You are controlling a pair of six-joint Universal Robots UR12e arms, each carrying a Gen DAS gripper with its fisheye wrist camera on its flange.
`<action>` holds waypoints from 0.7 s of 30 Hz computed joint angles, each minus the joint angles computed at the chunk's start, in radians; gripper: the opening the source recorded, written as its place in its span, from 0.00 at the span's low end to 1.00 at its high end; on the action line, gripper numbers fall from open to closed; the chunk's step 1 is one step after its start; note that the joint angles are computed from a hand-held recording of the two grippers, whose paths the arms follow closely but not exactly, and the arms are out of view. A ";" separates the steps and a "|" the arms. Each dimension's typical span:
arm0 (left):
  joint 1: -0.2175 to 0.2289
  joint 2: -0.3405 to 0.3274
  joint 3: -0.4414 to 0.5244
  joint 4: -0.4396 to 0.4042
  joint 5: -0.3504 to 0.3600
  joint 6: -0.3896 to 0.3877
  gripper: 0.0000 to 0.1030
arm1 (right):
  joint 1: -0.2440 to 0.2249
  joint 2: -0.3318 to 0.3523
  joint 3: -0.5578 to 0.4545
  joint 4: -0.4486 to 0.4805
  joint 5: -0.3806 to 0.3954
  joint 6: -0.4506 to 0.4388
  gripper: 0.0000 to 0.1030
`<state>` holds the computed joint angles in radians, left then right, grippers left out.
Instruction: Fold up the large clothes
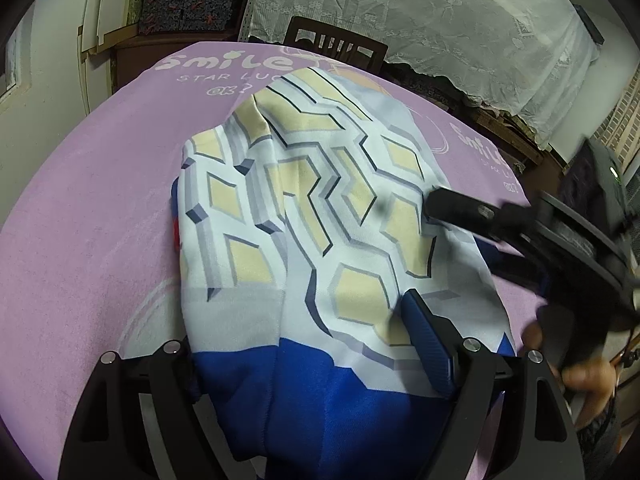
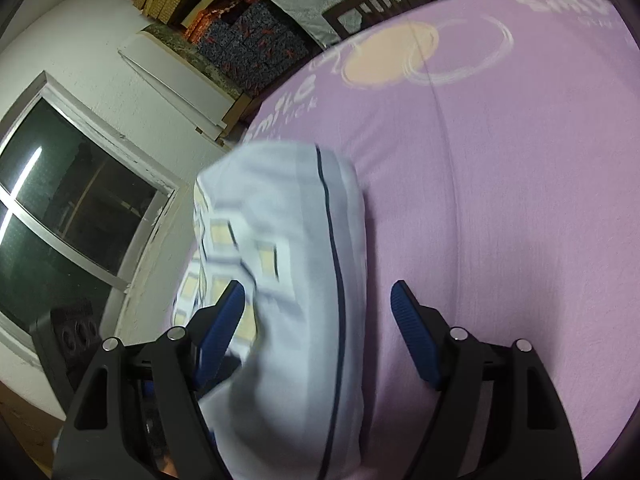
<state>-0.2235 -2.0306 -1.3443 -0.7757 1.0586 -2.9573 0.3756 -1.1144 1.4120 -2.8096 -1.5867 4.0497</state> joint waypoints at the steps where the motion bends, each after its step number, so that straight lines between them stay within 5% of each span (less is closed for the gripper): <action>1: -0.001 0.000 -0.001 0.000 0.005 0.004 0.81 | -0.002 0.006 -0.017 0.023 -0.007 -0.016 0.71; 7: 0.010 -0.017 0.021 -0.052 -0.027 -0.006 0.87 | -0.023 0.041 -0.078 0.117 0.024 -0.029 0.73; 21: 0.030 -0.037 0.058 -0.124 -0.127 -0.024 0.90 | -0.035 0.012 0.006 -0.017 0.128 0.047 0.73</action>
